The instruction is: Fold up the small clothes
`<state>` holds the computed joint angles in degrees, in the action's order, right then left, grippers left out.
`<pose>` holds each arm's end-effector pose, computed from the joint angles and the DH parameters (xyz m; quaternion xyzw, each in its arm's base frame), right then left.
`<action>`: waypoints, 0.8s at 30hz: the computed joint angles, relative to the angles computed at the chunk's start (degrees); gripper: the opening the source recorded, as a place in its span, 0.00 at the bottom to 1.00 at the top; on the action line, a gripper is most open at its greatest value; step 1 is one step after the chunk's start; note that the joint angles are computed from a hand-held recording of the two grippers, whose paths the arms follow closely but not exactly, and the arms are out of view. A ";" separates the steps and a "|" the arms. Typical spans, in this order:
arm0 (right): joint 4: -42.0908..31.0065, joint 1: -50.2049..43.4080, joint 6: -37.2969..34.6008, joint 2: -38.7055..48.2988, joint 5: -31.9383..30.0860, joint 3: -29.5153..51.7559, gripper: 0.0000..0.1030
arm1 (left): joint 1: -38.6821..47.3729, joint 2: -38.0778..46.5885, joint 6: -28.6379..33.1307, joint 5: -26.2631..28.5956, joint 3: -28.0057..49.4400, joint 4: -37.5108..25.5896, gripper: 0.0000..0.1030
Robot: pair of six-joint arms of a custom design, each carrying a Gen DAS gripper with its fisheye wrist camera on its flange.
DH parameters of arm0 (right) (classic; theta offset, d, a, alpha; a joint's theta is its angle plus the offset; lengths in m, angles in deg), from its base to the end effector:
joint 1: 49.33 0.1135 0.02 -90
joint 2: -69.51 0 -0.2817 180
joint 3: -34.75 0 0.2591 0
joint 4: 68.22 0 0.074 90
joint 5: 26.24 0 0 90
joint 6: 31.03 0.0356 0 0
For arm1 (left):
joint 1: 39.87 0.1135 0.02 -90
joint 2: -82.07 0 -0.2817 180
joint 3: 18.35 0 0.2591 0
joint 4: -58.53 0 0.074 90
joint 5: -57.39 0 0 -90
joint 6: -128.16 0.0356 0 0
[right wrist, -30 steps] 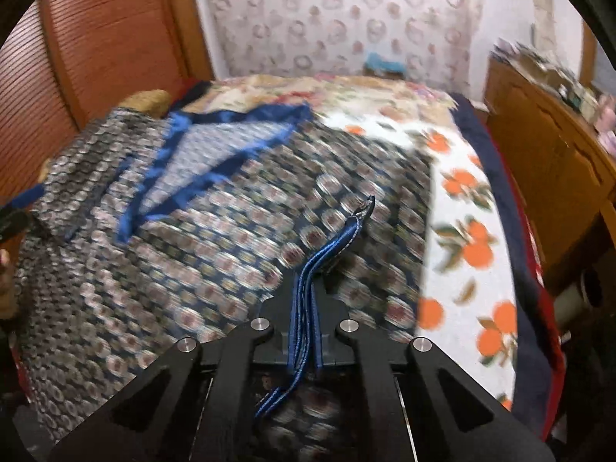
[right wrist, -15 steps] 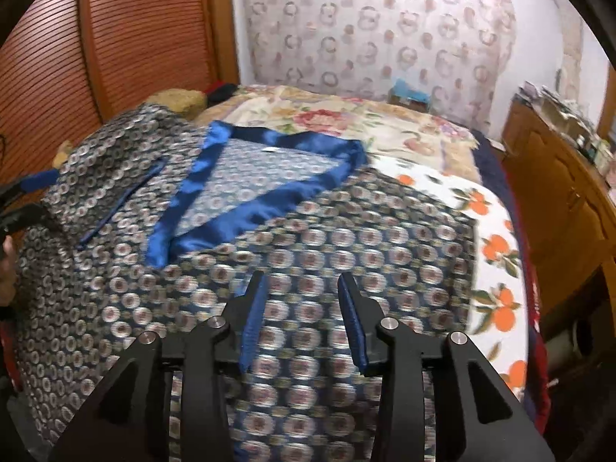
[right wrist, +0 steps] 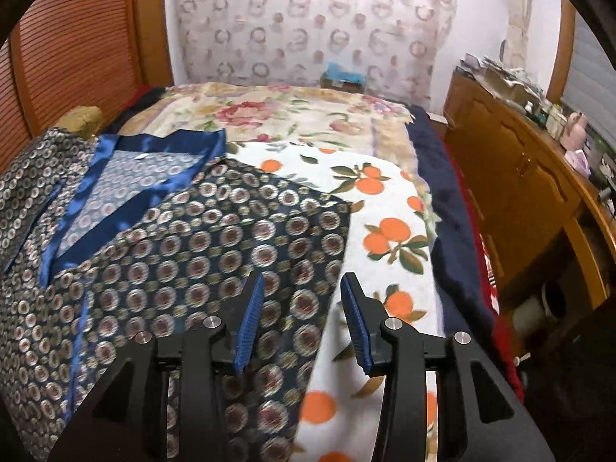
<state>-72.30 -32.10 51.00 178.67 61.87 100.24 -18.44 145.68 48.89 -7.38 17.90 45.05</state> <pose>0.3564 0.1118 0.1196 -0.2093 0.9089 0.0444 0.3579 0.1966 0.0609 0.1773 0.0077 0.8920 -0.0784 0.4451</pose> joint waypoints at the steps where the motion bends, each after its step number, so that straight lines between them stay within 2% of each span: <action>1: -0.03 -0.17 -0.30 0.63 0.10 0.52 0.40 | 1.19 2.01 0.33 0.41 1.26 0.13 0.91; 4: -0.53 -0.51 -0.62 2.87 -0.09 2.25 0.40 | 2.28 5.23 1.44 -0.94 3.27 0.40 0.83; 8: -0.44 -0.37 -0.62 4.04 -0.02 2.92 0.41 | 3.12 10.01 2.98 -2.80 7.47 -1.37 0.62; 9: -0.44 -0.28 -0.61 3.92 0.20 2.87 0.41 | 3.29 11.13 3.16 -3.02 8.36 -1.88 0.59; 13: -0.62 -0.38 -1.20 3.84 0.54 3.06 0.42 | 3.58 16.70 3.16 -5.87 11.73 -2.27 0.58; 24: -0.98 -0.73 -0.01 4.40 -0.79 3.53 0.45 | 3.27 27.02 4.57 -6.42 20.30 -6.98 0.51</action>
<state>-73.28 -32.83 50.99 183.07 61.08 103.76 -15.17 172.71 53.46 -13.81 38.20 38.07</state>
